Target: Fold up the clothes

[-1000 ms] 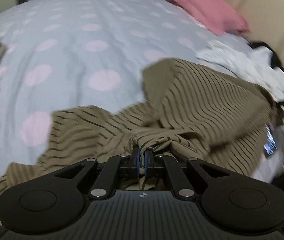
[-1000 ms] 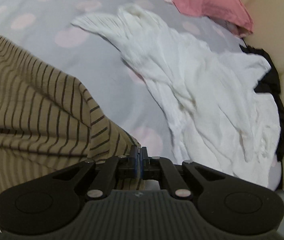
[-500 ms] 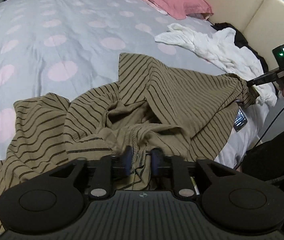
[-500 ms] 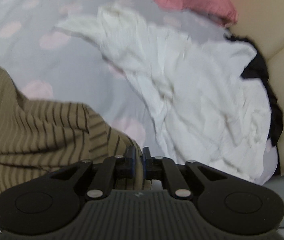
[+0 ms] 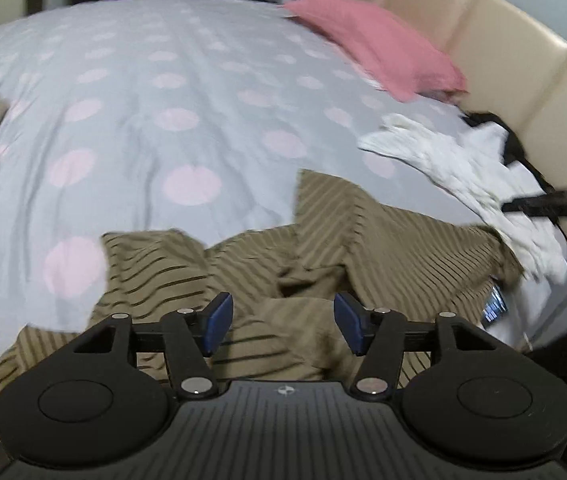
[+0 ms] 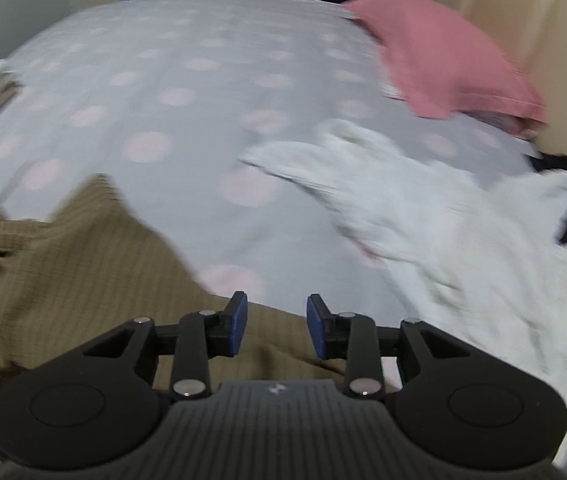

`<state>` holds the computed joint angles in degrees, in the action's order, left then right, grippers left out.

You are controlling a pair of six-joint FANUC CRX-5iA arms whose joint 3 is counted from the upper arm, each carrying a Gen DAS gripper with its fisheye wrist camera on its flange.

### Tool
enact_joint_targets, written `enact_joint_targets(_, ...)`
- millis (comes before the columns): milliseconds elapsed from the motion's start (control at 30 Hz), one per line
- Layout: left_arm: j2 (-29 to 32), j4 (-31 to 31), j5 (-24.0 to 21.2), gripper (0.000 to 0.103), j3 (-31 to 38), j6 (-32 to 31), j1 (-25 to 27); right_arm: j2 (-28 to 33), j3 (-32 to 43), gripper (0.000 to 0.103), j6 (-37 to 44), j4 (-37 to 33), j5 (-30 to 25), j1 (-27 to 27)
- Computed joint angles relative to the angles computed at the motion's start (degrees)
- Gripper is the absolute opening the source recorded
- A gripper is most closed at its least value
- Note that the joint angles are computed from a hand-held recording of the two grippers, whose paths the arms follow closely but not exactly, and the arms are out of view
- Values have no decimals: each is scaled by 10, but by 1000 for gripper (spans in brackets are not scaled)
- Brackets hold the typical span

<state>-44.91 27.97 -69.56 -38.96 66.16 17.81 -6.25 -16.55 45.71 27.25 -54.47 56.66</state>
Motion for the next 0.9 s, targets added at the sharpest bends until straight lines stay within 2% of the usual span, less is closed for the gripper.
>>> enact_joint_targets(67, 17, -14, 1, 54, 6, 33, -4, 17, 29, 44, 35, -37, 13, 5)
enact_joint_targets(167, 47, -27, 2, 54, 14, 70, -13, 53, 81, 47, 90, -83, 19, 15)
enact_joint_targets(267, 69, -46, 8, 50, 19, 101, -28, 93, 138, 49, 144, -130, 11, 24)
enact_joint_targets(567, 98, -69, 24, 23, 18, 123, -43, 198, 262, 48, 257, -209, -6, 47)
enact_joint_targets(633, 109, -71, 29, 20, 20, 125, -51, 217, 279, 47, 274, -219, -11, 51)
enact_joint_targets(900, 159, -105, 30, 19, 50, 168, -86, 289, 337, 48, 285, -245, -42, 53)
